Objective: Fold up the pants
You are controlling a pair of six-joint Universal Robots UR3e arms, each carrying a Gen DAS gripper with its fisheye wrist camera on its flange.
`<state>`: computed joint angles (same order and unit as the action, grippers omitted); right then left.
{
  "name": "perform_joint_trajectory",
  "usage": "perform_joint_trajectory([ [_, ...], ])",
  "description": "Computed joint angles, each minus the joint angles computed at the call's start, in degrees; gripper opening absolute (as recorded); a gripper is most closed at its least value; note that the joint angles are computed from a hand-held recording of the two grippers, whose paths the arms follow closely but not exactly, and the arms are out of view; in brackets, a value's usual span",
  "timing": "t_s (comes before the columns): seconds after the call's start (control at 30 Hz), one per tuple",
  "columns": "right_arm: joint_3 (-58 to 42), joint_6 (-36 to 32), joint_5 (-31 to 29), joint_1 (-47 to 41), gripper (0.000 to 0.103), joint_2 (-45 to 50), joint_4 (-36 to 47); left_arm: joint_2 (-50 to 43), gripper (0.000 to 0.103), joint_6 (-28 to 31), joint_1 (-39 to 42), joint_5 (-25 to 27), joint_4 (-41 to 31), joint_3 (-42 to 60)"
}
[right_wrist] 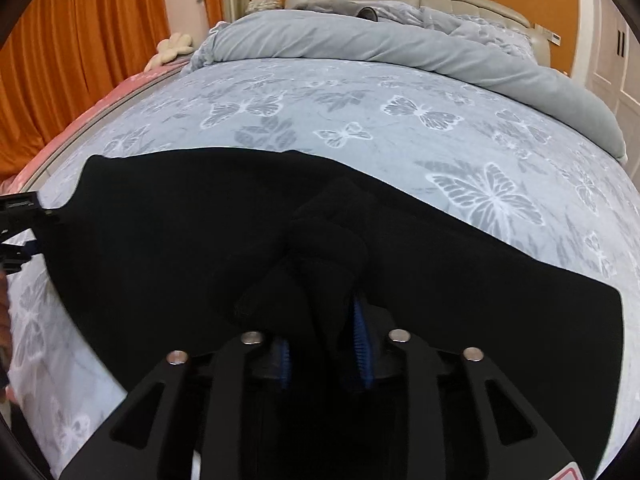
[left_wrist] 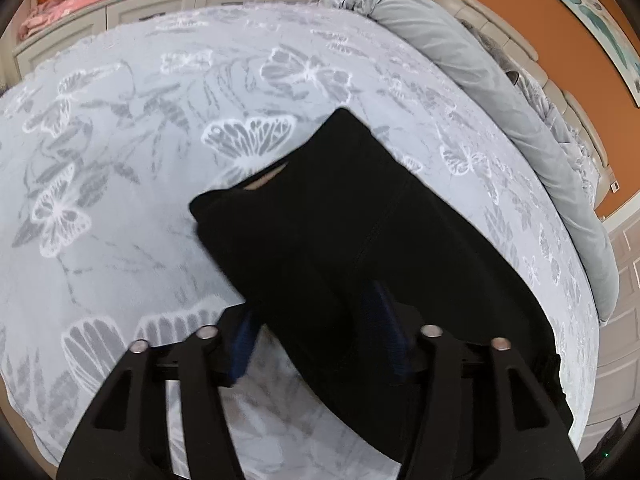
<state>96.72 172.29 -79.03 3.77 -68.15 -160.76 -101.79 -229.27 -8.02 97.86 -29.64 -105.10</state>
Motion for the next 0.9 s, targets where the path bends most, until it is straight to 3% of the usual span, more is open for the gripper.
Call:
perform_joint_trajectory([
  [0.07, 2.8, -0.5, 2.8, -1.8, 0.042, -5.7, 2.6, -0.8, 0.07, 0.2, 0.5, -1.3, -0.7, 0.4],
  [0.13, 9.4, 0.1, 6.7, -5.2, 0.064, -13.7, 0.5, -1.5, 0.085, -0.6, 1.3, -3.4, -1.1, 0.5],
  [0.2, 15.4, 1.7, 9.3, -8.8, 0.071, -20.0, -2.9, -1.5, 0.085, -1.8, 1.8, -4.4, 0.0, -0.5],
  [0.33, 15.4, 1.0, 8.6, -11.2, 0.067, -20.3, -0.8, -1.2, 0.085, -1.9, 1.3, -3.5, 0.7, -1.1],
  [0.37, 14.4, 0.6, 9.2, -11.0, 0.058, -19.0, 0.3, -1.3, 0.085, -1.8, 1.2, -3.3, 0.7, -1.1],
  [0.4, 12.3, -0.2, 10.5, -10.5, 0.031, -16.8, 2.3, -1.4, 0.085, -1.7, 1.0, -3.1, 0.6, -0.9],
  [0.43, 10.4, -0.8, 11.0, -9.6, 0.022, -14.7, 4.0, -1.6, 0.085, -1.4, 0.8, -2.8, 0.7, -0.8],
  [0.53, 2.8, -1.1, 7.9, -4.6, 0.017, -5.3, 7.2, -1.9, 0.079, -0.6, 0.3, -1.9, 1.1, -0.6],
  [0.63, 1.0, -1.6, 1.7, -0.6, 0.018, -2.1, 5.3, -2.9, 0.077, 0.0, 0.1, -1.3, 0.9, 0.2],
  [0.7, 1.9, -0.1, 4.6, -2.1, 0.018, -4.8, 6.7, -3.3, 0.077, 0.2, 0.3, -1.1, 1.2, 0.3],
  [0.77, 5.2, 2.0, 9.1, -5.5, 0.024, -8.4, 5.3, -3.4, 0.08, -0.5, 0.7, -1.5, 2.3, -0.1],
  [0.87, 7.5, 3.0, 8.5, -8.7, 0.035, -11.3, 6.0, -3.7, 0.086, -1.1, 1.0, -2.0, 3.5, -0.3],
  [0.9, 7.3, 2.0, 7.8, -8.8, 0.045, -11.8, 7.7, -3.9, 0.086, -0.9, 0.8, -1.7, 2.9, 0.2],
])
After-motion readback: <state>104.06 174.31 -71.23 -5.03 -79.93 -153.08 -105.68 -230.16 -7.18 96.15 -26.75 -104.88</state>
